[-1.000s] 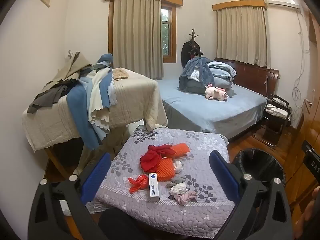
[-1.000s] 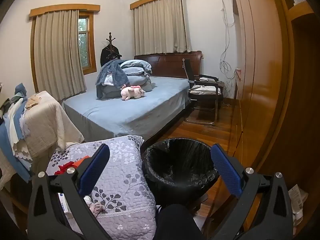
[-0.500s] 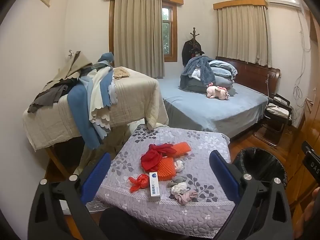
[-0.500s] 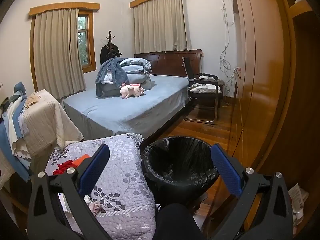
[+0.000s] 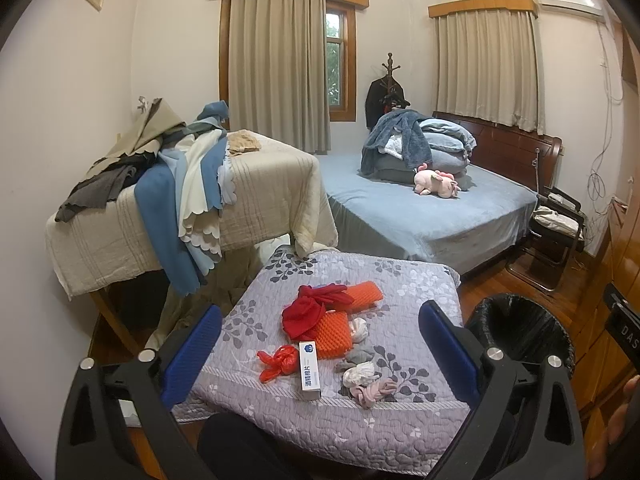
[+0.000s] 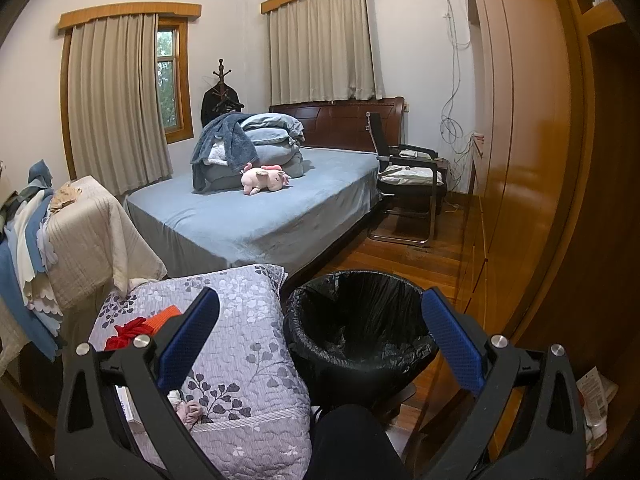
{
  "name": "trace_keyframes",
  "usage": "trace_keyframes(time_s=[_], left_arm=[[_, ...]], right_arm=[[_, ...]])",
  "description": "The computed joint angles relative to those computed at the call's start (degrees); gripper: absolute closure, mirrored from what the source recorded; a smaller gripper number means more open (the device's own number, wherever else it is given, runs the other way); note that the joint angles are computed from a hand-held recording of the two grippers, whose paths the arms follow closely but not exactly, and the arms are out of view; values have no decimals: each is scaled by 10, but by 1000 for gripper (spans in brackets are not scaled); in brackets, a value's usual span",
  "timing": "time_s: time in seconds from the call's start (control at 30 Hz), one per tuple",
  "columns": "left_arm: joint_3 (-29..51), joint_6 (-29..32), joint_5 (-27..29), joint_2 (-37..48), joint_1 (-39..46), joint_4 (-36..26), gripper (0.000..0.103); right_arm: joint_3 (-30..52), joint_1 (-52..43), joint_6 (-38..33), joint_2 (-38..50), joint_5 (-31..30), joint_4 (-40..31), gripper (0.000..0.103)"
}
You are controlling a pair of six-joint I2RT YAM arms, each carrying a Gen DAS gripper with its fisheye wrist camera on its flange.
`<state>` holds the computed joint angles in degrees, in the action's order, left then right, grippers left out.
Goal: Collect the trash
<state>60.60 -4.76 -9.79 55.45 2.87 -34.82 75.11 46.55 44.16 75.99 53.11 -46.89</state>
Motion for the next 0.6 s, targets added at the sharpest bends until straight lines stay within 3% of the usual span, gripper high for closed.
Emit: trace_keyframes(time_s=[0.6], left_arm=[[2, 0, 5, 3, 4, -1, 6]], right_arm=[[0, 1, 2, 5, 0, 1, 5]])
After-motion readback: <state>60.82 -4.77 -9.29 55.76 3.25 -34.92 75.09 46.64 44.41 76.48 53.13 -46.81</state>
